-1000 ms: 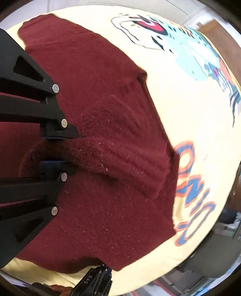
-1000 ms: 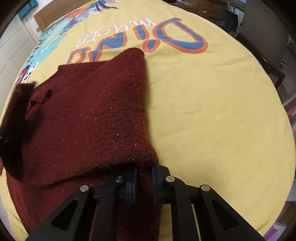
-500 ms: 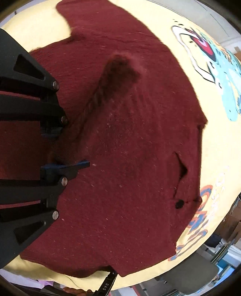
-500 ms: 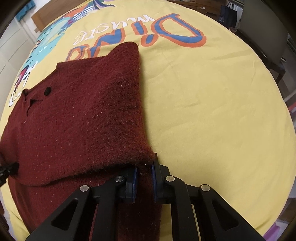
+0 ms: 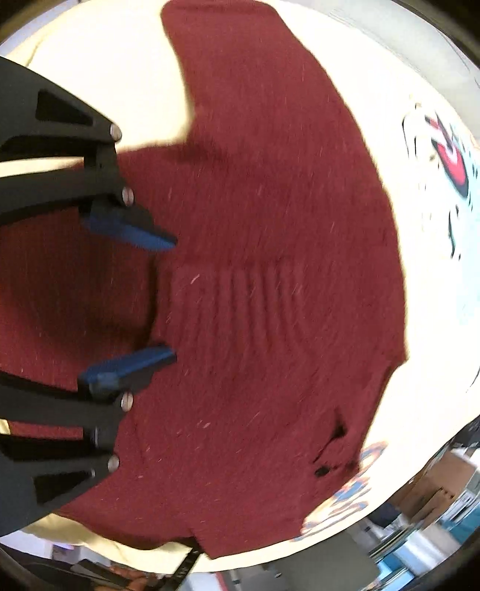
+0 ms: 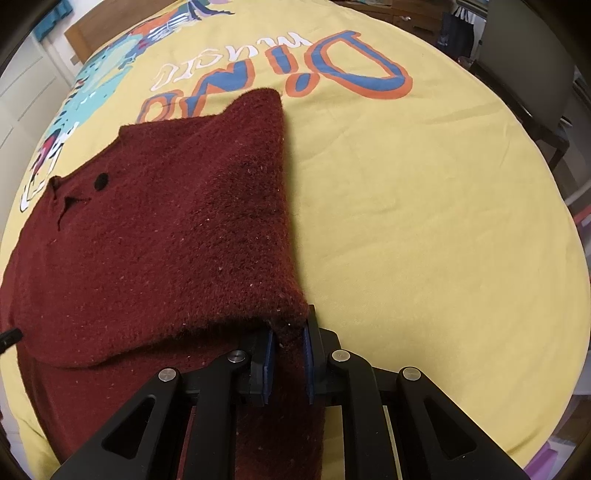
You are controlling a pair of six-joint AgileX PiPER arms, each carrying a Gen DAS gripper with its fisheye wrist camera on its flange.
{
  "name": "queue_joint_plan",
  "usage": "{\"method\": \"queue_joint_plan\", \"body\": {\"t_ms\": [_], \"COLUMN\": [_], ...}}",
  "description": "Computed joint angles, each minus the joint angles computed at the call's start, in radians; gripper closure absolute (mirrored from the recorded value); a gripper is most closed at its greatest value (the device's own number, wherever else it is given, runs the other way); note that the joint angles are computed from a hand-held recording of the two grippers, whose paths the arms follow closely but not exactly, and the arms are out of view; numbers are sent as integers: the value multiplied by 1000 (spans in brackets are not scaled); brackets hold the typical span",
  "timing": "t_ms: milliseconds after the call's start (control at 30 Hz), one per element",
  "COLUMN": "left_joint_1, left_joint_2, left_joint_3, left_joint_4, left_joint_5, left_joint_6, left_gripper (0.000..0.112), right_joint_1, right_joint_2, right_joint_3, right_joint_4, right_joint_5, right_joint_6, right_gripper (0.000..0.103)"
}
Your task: Fold small clothes
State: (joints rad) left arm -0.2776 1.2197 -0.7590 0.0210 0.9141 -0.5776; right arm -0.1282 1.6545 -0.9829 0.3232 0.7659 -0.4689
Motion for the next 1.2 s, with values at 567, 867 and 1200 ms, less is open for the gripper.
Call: {"method": "queue_joint_plan", "body": {"t_ms": [567, 867, 1200], "left_joint_1": [130, -23, -9], "left_joint_2": [272, 306, 131], "left_joint_3": [-129, -166, -198], "left_joint_4": [-106, 11, 49], "left_joint_5": [-67, -93, -45], "left_joint_6": [158, 36, 57], "left_gripper": [11, 78, 102], "right_joint_1": [-24, -48, -64], "right_joint_2": [-127, -100, -78], "right_joint_3": [-7, 2, -77], "right_joint_4": [-74, -90, 2], "right_joint_5": [72, 62, 136], "right_joint_6": [4, 7, -18], "right_gripper": [61, 60, 52]}}
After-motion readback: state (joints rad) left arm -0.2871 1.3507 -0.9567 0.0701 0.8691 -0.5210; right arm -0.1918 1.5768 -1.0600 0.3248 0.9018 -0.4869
